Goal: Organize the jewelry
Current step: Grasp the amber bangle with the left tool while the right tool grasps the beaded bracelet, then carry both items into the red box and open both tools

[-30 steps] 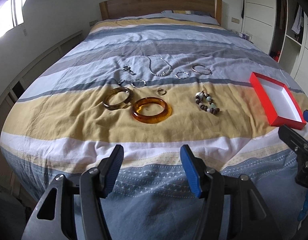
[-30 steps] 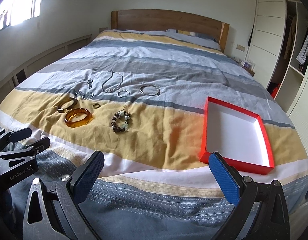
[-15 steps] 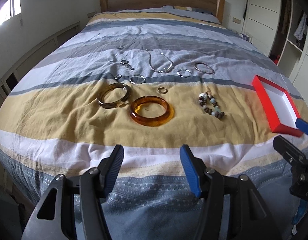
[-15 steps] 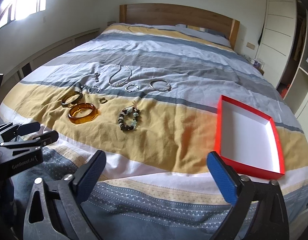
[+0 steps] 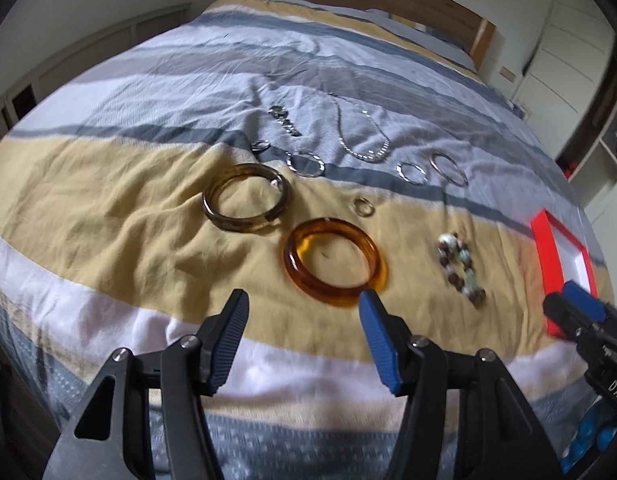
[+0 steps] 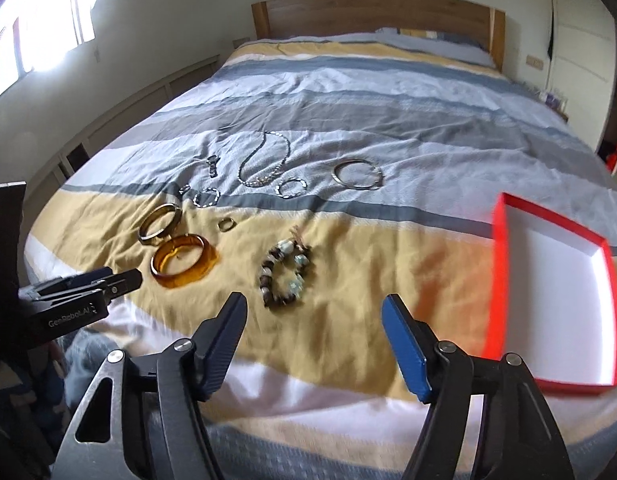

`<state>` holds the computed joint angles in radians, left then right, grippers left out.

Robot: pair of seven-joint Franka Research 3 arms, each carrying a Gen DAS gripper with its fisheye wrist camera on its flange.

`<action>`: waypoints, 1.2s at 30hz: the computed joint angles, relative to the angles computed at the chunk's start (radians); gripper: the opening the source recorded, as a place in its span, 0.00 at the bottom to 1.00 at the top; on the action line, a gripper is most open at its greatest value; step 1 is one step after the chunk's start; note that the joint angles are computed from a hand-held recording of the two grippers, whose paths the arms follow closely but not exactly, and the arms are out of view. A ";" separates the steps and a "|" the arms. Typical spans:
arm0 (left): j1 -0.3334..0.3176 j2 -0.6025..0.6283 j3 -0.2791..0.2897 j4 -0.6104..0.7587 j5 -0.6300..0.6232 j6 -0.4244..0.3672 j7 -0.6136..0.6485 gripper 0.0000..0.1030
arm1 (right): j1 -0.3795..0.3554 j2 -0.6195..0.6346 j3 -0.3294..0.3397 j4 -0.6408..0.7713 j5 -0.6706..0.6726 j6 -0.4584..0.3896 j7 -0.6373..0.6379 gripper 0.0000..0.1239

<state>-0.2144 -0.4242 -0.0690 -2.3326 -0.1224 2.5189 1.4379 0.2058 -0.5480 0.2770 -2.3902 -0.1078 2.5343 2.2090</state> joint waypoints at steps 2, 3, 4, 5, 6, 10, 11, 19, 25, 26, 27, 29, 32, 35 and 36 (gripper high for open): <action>0.000 0.028 0.005 0.019 -0.013 0.006 -0.001 0.53 | 0.014 0.048 -0.020 0.024 0.019 0.016 -0.030 0.56; -0.003 0.045 0.010 0.030 -0.025 0.011 0.007 0.53 | 0.023 0.082 -0.031 0.042 0.033 0.028 -0.049 0.56; -0.002 0.056 0.011 0.039 -0.033 0.013 0.010 0.53 | 0.032 0.102 -0.040 0.051 0.045 0.037 -0.063 0.56; 0.002 0.075 0.009 0.051 -0.036 0.016 0.006 0.53 | 0.042 0.133 -0.050 0.068 0.061 0.045 -0.079 0.56; 0.005 0.086 0.008 0.059 -0.044 0.016 0.006 0.53 | 0.044 0.150 -0.052 0.078 0.063 0.047 -0.085 0.56; 0.028 0.142 -0.002 0.095 -0.051 -0.009 -0.022 0.53 | 0.059 0.238 -0.070 0.125 0.078 0.049 -0.109 0.56; 0.031 0.154 -0.002 0.102 -0.060 -0.017 -0.021 0.53 | 0.061 0.254 -0.074 0.133 0.078 0.046 -0.109 0.56; 0.056 0.208 -0.032 0.134 -0.052 -0.049 -0.033 0.28 | 0.091 0.359 -0.108 0.178 0.097 0.031 -0.130 0.54; 0.061 0.206 -0.034 0.129 -0.063 -0.036 -0.034 0.10 | 0.110 0.360 -0.124 0.170 0.114 0.046 -0.147 0.13; 0.060 0.204 -0.032 0.128 -0.072 -0.034 -0.033 0.10 | 0.113 0.357 -0.126 0.167 0.124 0.048 -0.158 0.13; 0.060 0.196 -0.029 0.122 -0.082 -0.031 -0.032 0.10 | 0.115 0.351 -0.128 0.162 0.133 0.053 -0.166 0.13; 0.057 0.183 -0.026 0.115 -0.096 -0.029 -0.029 0.10 | 0.118 0.328 -0.127 0.147 0.148 0.065 -0.177 0.08; 0.049 0.148 -0.027 0.098 -0.102 -0.020 -0.029 0.10 | 0.117 0.290 -0.120 0.128 0.156 0.077 -0.191 0.07; 0.041 0.117 -0.028 0.088 -0.092 -0.022 -0.037 0.10 | 0.111 0.244 -0.110 0.111 0.155 0.082 -0.195 0.07; 0.038 0.104 -0.030 0.085 -0.084 -0.023 -0.042 0.10 | 0.108 0.226 -0.105 0.104 0.152 0.085 -0.194 0.07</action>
